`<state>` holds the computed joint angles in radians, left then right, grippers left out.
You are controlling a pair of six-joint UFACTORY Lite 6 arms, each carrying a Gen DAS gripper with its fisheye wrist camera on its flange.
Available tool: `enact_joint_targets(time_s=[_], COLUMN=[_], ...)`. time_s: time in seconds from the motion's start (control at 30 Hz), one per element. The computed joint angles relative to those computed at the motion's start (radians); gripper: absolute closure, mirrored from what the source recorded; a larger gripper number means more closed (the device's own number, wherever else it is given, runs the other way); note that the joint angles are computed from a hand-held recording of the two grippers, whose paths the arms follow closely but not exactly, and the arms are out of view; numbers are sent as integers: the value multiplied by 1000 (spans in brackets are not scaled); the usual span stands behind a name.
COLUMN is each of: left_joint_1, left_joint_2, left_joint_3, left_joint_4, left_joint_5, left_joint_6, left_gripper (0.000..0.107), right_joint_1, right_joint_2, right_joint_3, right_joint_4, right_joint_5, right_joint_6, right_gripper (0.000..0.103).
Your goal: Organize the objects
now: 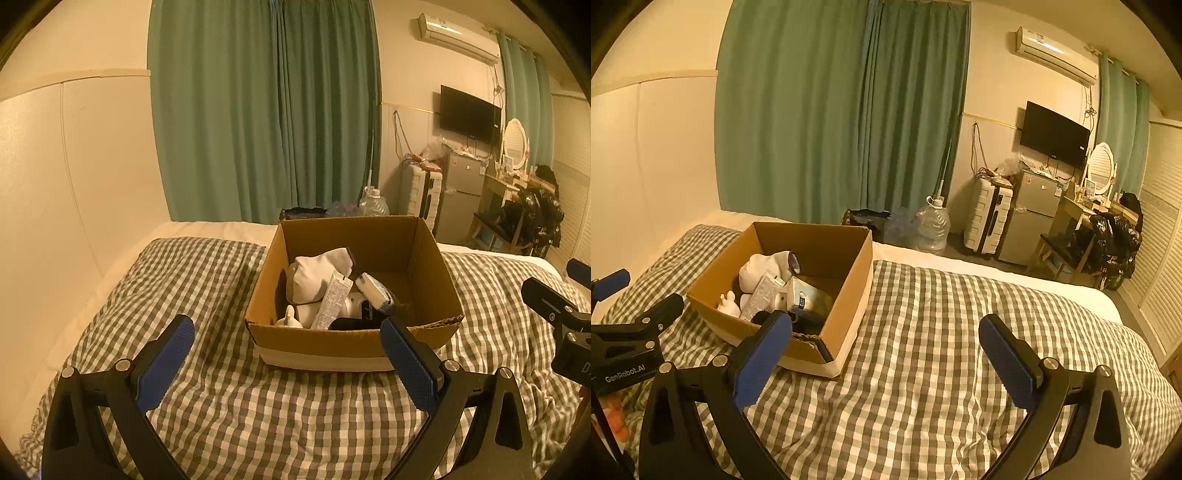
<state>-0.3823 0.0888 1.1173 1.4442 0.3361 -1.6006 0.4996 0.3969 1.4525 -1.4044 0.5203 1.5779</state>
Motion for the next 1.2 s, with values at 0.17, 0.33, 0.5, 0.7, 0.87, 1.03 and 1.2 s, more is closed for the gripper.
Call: enact_joint_targets(time_s=[0.17,0.33,0.5,0.7,0.87,1.03,1.2], left_joint_1=[-9,-15,-21,-21,-25,-20,-11], left_joint_2=[2,7,8,10,3,5,-5], left_joint_3=[0,6,18,16,9,8,-4], left_joint_4=[14,6,-52,-56,-21,-23,35], left_joint_5=[12,27,52,48,54,48,34], left_joint_6=[-7,2,82,92,61,62,-11], left_gripper=[4,4,4,4,4,4,4], right_joint_1=[-4,-5,-1,-1,0,2,0], right_joint_2=[-1,3,11,14,20,24,28], right_joint_3=[-5,-10,-9,-8,-4,-1,0], right_joint_4=[-19,-25,-30,-34,-32,-29,-22], right_joint_5=[-3,-1,8,3,1,3,4], right_joint_6=[26,35,35,41,39,36,29], right_gripper=[1,1,1,1,1,1,1])
